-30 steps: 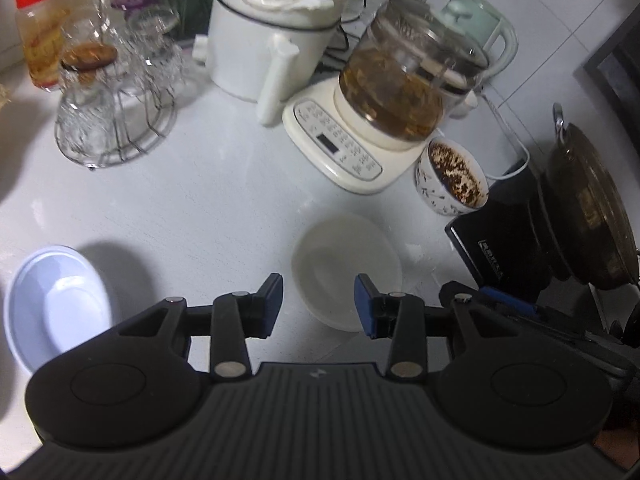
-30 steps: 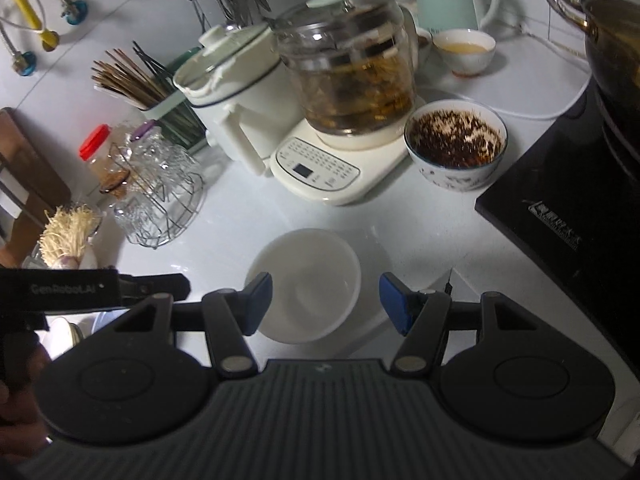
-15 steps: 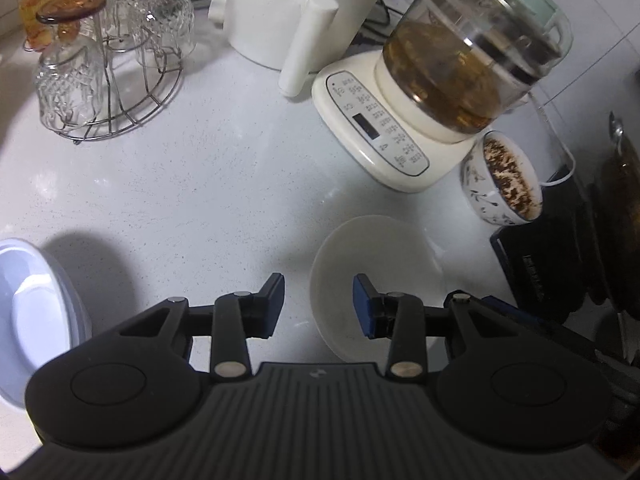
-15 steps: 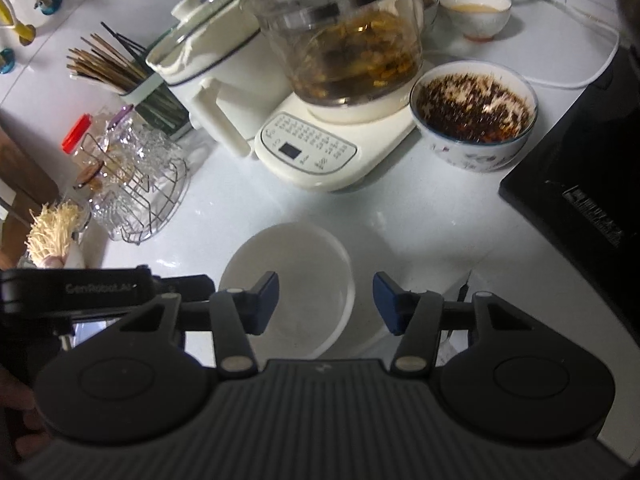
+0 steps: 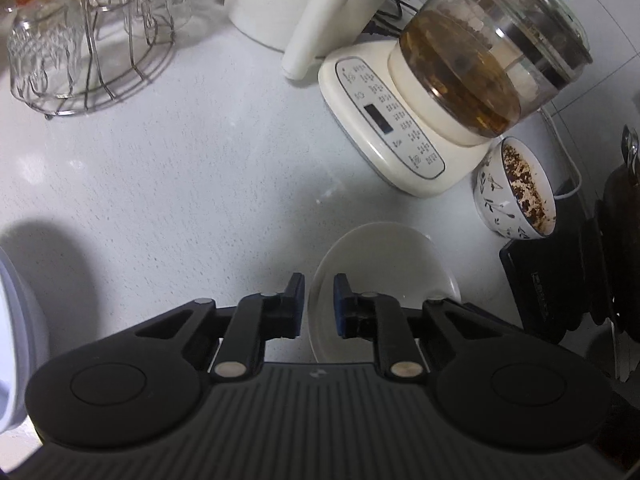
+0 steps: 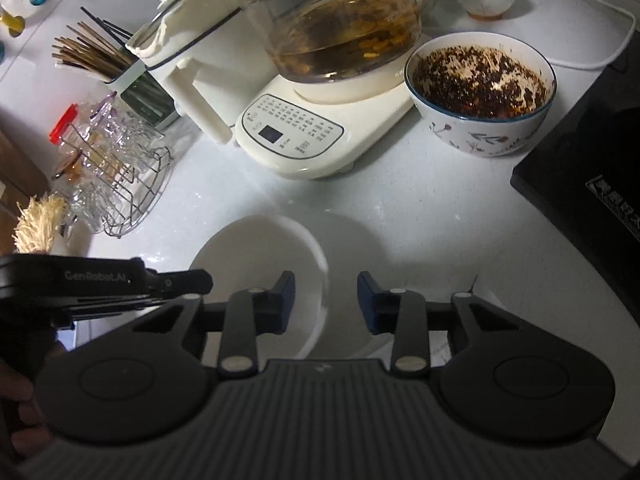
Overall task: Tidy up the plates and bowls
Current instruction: 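Move both grippers to the rim of the white bowl, then close both grippers on the white bowl rim and lift it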
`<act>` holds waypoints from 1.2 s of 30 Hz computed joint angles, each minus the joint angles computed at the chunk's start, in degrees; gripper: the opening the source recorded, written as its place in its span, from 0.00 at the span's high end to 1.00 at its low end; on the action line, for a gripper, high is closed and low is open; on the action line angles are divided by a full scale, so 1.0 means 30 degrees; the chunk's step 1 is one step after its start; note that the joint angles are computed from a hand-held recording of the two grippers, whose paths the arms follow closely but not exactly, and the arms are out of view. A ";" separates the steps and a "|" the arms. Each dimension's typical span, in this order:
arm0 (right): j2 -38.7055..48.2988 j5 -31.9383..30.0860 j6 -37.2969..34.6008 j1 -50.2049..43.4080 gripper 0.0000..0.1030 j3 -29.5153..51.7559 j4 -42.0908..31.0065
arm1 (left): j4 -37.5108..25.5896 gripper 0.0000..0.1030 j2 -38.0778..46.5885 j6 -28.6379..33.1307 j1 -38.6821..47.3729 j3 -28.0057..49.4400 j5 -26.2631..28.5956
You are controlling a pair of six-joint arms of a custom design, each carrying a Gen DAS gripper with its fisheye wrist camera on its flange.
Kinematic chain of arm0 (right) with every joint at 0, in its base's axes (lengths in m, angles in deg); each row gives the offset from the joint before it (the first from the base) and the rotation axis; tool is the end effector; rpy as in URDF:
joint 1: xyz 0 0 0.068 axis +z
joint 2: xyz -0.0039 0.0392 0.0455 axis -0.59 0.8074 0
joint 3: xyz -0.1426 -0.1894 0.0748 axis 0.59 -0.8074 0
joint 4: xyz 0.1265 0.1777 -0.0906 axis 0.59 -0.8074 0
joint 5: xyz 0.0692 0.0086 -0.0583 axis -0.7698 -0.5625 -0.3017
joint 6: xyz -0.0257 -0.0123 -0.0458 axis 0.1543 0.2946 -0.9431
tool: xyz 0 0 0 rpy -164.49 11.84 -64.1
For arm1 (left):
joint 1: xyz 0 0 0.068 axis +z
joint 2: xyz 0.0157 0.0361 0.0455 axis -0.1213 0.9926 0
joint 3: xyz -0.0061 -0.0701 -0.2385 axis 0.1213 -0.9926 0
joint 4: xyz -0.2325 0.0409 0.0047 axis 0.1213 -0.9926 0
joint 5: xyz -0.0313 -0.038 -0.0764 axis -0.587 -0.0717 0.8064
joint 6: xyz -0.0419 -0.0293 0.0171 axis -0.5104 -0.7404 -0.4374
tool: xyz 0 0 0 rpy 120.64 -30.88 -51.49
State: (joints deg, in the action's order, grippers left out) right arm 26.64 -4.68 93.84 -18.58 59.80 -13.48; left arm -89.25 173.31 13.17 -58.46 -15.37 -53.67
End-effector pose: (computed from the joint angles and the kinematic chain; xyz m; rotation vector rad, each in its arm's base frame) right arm 0.1303 0.0499 0.2330 -0.1106 2.5357 0.5327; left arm 0.1803 -0.2155 0.2175 -0.4598 2.6508 -0.4529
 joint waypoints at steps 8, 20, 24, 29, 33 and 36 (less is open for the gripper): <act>0.0407 -0.1578 -0.0397 -0.0744 0.85 -0.0592 0.0172 | 0.0355 0.94 0.0276 -0.0950 -0.0618 -0.0380 -0.0519; -0.0549 -0.2084 -0.0261 -0.0840 0.85 0.1188 -0.2281 | -0.2730 0.94 -0.0794 -0.2032 -0.1684 0.1614 -0.1385; -0.0878 -0.1816 0.0124 -0.0310 0.85 0.2551 -0.3392 | -0.4692 0.94 -0.1135 -0.2385 -0.2349 0.3122 -0.2199; -0.0883 -0.1572 0.0712 0.0517 0.85 0.4210 -0.4376 | -0.7159 0.94 -0.1607 -0.3171 -0.3087 0.4952 -0.2953; -0.0892 -0.1180 0.1124 0.1401 0.85 0.5493 -0.5164 | -0.9253 0.94 -0.1743 -0.3982 -0.3716 0.6609 -0.3625; -0.0721 -0.1032 0.1402 0.1944 0.85 0.6547 -0.5688 | -1.0568 0.94 -0.1936 -0.4926 -0.4301 0.7582 -0.4401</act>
